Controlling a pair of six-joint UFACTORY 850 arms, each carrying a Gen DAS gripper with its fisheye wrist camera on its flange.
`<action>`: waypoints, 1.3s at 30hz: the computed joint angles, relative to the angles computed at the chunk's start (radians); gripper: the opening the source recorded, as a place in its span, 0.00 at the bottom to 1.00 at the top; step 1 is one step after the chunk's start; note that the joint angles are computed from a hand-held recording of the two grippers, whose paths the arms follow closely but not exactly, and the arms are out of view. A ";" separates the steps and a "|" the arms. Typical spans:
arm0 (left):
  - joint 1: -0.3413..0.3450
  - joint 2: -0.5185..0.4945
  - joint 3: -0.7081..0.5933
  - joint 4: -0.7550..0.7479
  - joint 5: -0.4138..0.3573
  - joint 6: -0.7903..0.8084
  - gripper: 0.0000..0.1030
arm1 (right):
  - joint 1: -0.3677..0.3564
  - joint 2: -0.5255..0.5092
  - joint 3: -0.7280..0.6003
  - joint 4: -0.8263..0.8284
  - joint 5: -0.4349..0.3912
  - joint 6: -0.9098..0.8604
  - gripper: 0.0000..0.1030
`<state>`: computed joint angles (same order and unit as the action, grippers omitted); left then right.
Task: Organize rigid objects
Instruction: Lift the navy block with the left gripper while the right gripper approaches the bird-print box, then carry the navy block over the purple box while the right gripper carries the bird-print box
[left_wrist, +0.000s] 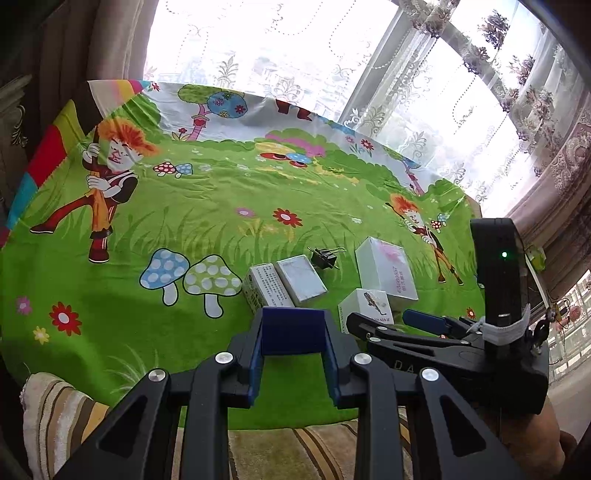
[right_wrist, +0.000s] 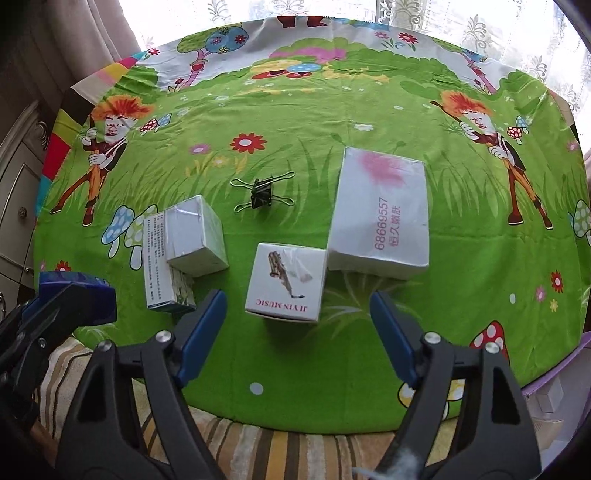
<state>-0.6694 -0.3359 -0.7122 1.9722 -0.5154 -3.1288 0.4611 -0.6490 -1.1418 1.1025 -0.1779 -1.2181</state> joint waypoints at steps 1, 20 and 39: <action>-0.001 -0.002 -0.003 -0.009 -0.001 0.012 0.28 | 0.000 -0.010 -0.011 -0.055 -0.002 0.060 0.76; -0.029 -0.001 -0.017 -0.087 -0.026 0.090 0.28 | -0.047 0.111 0.142 0.684 -0.085 -0.721 0.43; -0.182 0.022 -0.075 -0.170 -0.067 0.136 0.28 | -0.186 0.391 0.450 1.184 -0.263 -1.375 0.43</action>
<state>-0.8510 -0.3141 -0.7875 1.8020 -0.5827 -2.9930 0.2750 -0.2576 -0.6919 2.2867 -0.4411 -2.5930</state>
